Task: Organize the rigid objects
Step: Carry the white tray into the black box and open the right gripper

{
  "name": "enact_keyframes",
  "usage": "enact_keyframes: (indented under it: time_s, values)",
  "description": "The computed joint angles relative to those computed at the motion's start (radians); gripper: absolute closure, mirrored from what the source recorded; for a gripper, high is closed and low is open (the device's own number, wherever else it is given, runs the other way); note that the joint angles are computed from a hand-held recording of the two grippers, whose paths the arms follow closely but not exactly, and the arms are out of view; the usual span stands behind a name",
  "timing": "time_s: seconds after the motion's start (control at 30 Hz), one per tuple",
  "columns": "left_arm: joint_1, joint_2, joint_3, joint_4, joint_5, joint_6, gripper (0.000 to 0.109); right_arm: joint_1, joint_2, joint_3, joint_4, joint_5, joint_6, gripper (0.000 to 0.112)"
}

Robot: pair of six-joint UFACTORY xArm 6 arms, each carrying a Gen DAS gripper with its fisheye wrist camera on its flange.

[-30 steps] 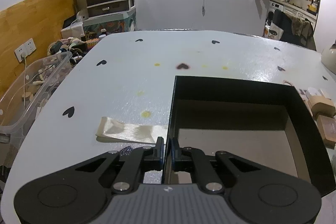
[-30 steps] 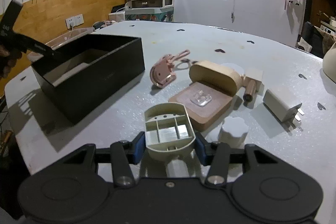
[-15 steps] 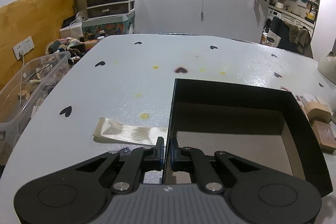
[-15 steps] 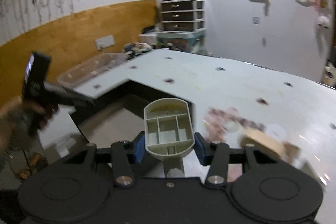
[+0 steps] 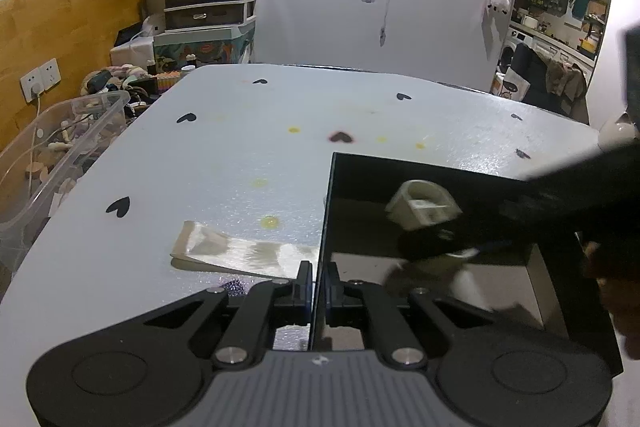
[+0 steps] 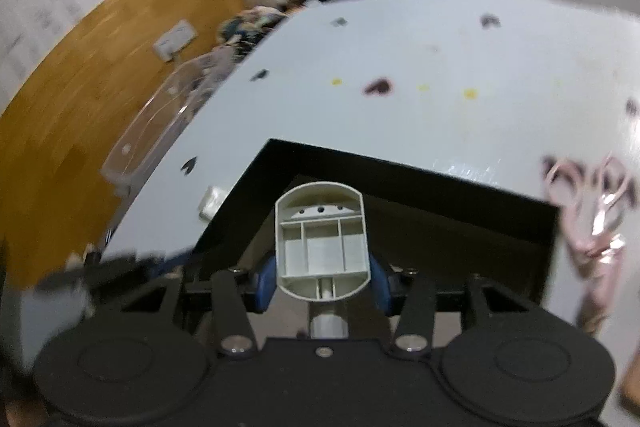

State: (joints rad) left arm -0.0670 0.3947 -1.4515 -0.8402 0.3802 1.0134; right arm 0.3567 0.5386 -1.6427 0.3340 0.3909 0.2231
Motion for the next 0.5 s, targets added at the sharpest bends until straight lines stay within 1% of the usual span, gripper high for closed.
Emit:
enact_keyframes:
  time_s: [0.03,0.17,0.23,0.3,0.33,0.37,0.4,0.5]
  values:
    - [0.001,0.001,-0.001,-0.003,0.003,0.003,0.103,-0.001,0.031,-0.045,-0.033,0.024,0.068,0.064]
    - [0.002,0.003,-0.005,-0.008,0.008,0.012,0.103,0.005,0.118,-0.167,-0.071,0.072,0.193,0.063]
    - [0.004,0.004,-0.007,-0.011,0.013,0.011,0.103,0.008,0.154,-0.215,-0.048,0.084,0.220,0.063]
    - [0.005,0.005,-0.009,-0.011,0.016,0.010,0.103,0.009,0.175,-0.245,-0.031,0.093,0.270,0.058]
    - [0.005,0.005,-0.010,-0.013,0.018,0.011,0.103,0.008,0.179,-0.254,-0.034,0.101,0.286,0.055]
    - [0.006,0.006,-0.011,-0.012,0.019,0.009,0.103,0.010,0.172,-0.242,-0.022,0.089,0.280,0.048]
    - [0.006,0.007,-0.011,-0.013,0.019,0.011,0.103,0.012,0.157,-0.220,-0.008,0.073,0.262,0.045]
    - [0.006,0.009,-0.015,-0.009,0.020,0.005,0.103,0.013,0.110,-0.159,-0.003,0.048,0.229,0.044]
